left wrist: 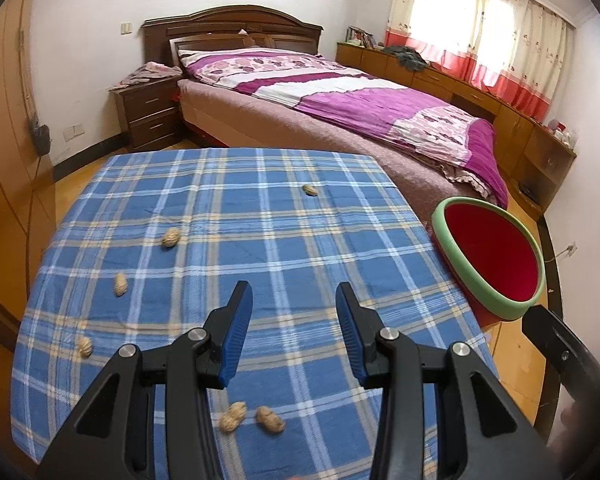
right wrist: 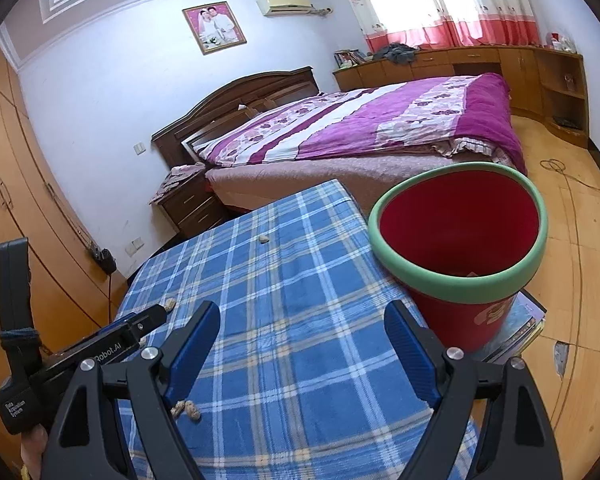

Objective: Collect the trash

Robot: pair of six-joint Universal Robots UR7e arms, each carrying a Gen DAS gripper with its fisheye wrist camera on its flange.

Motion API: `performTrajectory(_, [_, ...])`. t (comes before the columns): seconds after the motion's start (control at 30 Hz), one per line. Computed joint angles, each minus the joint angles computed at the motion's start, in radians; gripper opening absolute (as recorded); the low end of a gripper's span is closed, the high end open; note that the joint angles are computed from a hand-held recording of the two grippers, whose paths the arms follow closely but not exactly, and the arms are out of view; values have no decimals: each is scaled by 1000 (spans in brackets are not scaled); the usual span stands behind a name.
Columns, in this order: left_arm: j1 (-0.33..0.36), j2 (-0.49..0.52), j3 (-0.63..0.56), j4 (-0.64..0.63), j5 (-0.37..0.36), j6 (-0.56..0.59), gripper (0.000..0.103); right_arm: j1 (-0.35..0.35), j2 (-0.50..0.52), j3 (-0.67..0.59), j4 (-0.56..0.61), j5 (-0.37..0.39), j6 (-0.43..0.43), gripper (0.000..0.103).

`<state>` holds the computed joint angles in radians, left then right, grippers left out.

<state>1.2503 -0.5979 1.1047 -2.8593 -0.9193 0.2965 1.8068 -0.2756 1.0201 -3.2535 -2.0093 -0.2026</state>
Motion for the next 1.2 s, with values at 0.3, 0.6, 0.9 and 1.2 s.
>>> performTrajectory(0.3, [-3, -35, 65, -95, 14, 29, 44, 16, -3, 25, -36, -7, -24, 86])
performTrajectory(0.6, [-7, -56, 99, -146, 19, 40, 44, 27, -5, 39, -56, -6, -40, 86])
performTrajectory(0.9, [-10, -70, 123, -176, 25, 43, 44, 33, -5, 45, -64, -5, -48, 86])
performTrajectory(1.2, [-10, -73, 128, -181, 26, 45, 44, 33, -5, 45, -64, -5, -48, 86])
